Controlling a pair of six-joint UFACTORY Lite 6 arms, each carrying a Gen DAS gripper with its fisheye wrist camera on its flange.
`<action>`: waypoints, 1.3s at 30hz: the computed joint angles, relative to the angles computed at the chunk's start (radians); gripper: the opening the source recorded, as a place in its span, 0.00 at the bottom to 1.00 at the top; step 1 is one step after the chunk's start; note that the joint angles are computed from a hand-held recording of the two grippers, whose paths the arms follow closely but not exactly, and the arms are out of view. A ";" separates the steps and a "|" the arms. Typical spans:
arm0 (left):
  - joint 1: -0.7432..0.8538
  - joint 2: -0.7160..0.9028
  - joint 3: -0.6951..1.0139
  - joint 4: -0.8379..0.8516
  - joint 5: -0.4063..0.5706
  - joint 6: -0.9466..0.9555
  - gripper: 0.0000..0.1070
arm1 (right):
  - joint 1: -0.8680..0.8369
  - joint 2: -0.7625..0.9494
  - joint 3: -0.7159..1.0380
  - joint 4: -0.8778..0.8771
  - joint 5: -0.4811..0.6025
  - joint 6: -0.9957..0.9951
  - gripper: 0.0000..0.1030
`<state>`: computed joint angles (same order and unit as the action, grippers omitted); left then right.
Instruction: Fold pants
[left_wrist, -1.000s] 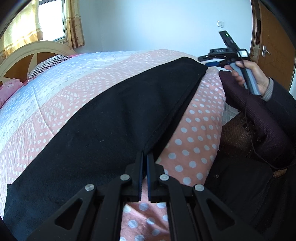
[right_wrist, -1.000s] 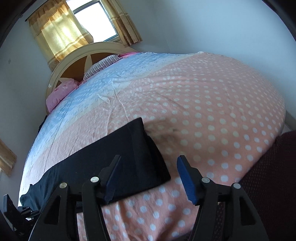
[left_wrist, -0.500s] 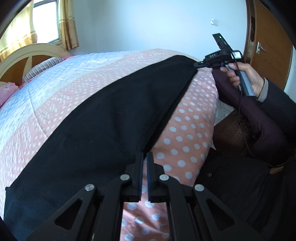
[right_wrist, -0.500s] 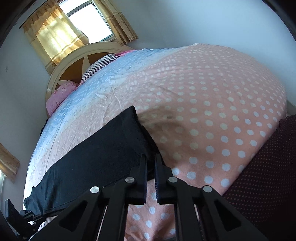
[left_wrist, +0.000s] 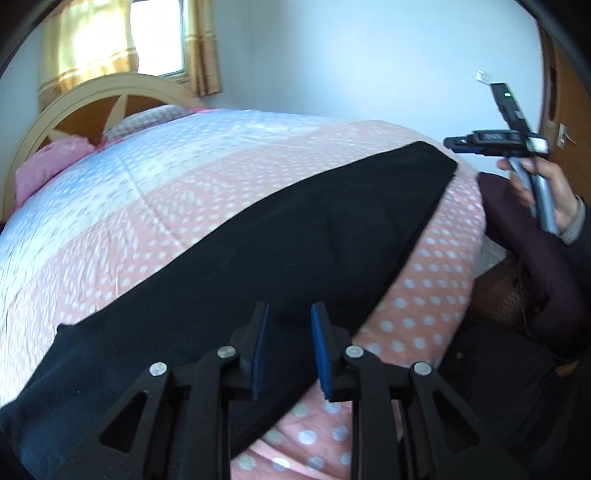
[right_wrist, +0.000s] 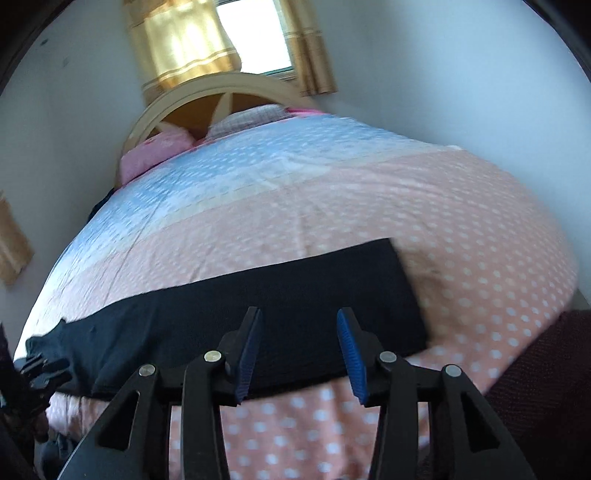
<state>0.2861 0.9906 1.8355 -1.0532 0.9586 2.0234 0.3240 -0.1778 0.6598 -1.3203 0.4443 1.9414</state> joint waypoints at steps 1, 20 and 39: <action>-0.007 0.019 0.021 -0.001 -0.007 -0.022 0.24 | 0.041 0.092 0.071 -0.014 -0.024 0.004 0.43; 0.030 0.064 0.054 0.022 -0.027 -0.090 0.40 | 0.333 0.602 0.571 0.404 0.175 -0.568 0.43; 0.056 0.151 0.183 0.008 -0.185 -0.154 0.65 | 0.339 0.797 0.746 0.414 -0.005 -0.617 0.43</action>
<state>0.3425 1.1412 2.0181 -1.0450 0.7739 1.8698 0.6627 0.6190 1.4055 -0.9061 0.4397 1.3240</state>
